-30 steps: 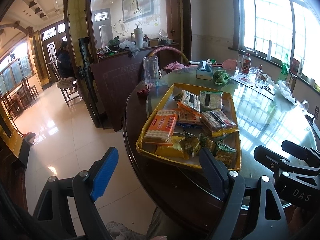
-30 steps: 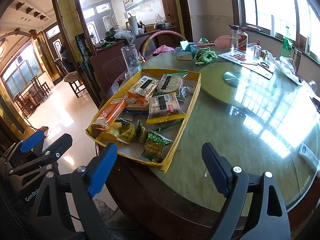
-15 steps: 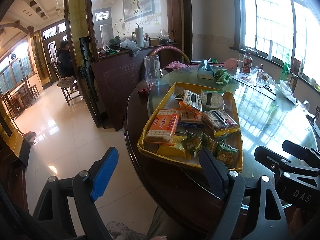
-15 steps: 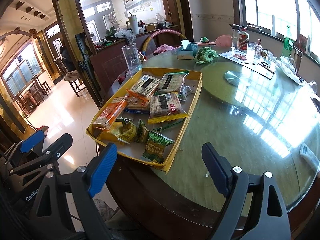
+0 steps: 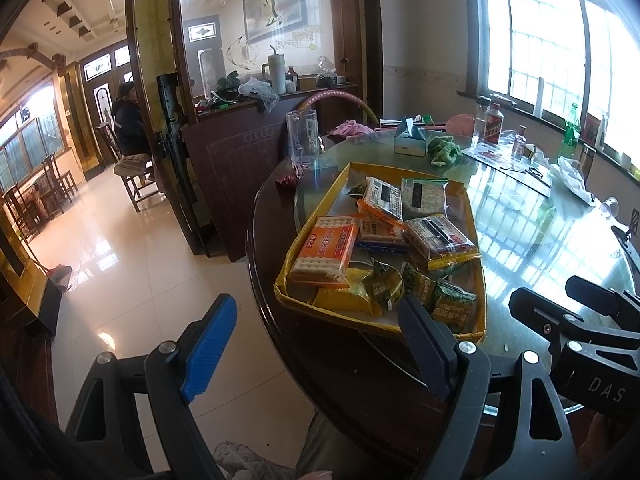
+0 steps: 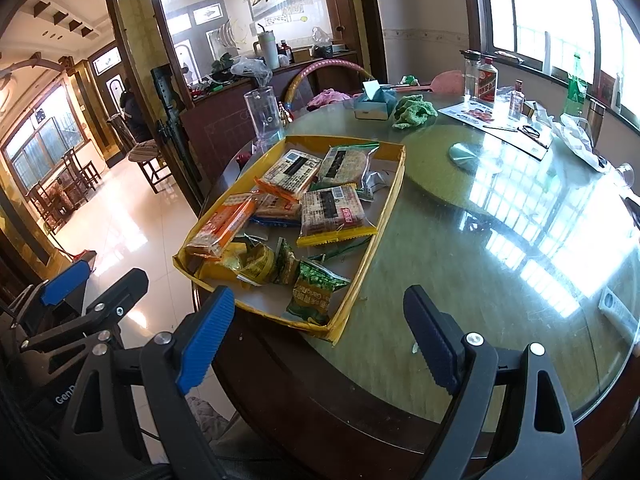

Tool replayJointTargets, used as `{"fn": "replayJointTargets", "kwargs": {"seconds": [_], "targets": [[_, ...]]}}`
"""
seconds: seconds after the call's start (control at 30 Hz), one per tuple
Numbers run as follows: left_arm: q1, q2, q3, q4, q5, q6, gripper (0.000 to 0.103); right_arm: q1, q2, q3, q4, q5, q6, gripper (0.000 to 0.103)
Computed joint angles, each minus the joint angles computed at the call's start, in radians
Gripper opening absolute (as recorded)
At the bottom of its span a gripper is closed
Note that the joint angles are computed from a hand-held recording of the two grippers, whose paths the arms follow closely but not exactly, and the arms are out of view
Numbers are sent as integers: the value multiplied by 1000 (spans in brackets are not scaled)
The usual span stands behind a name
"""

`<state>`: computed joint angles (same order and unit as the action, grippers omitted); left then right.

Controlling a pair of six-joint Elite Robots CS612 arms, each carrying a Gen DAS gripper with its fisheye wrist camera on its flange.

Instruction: Organize snacks

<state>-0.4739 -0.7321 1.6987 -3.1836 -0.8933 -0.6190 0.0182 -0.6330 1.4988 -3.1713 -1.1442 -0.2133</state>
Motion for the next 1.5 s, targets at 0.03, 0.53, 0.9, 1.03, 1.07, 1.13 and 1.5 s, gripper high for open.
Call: {"fn": "replayJointTargets", "kwargs": {"seconds": [0.03, 0.53, 0.9, 1.03, 1.07, 1.13, 1.5], "targets": [[-1, 0, 1, -2, 1, 1, 83, -1, 0, 1, -1, 0, 1, 87], [14, 8, -17, 34, -26, -6, 83, 1, 6, -15, 41, -7, -5, 87], [28, 21, -42, 57, -42, 0, 83, 6, 20, -52, 86, -22, -10, 87], [32, 23, -47, 66, -48, -4, 83, 9, 23, -58, 92, -24, -16, 87], [33, 24, -48, 67, -48, -5, 83, 10, 24, -60, 96, -24, -18, 87], [35, 25, -50, 69, -50, -4, 83, 11, 26, -65, 103, -25, -20, 87], [37, 26, -51, 74, -51, -9, 83, 13, 28, -70, 110, -27, -22, 87]]}}
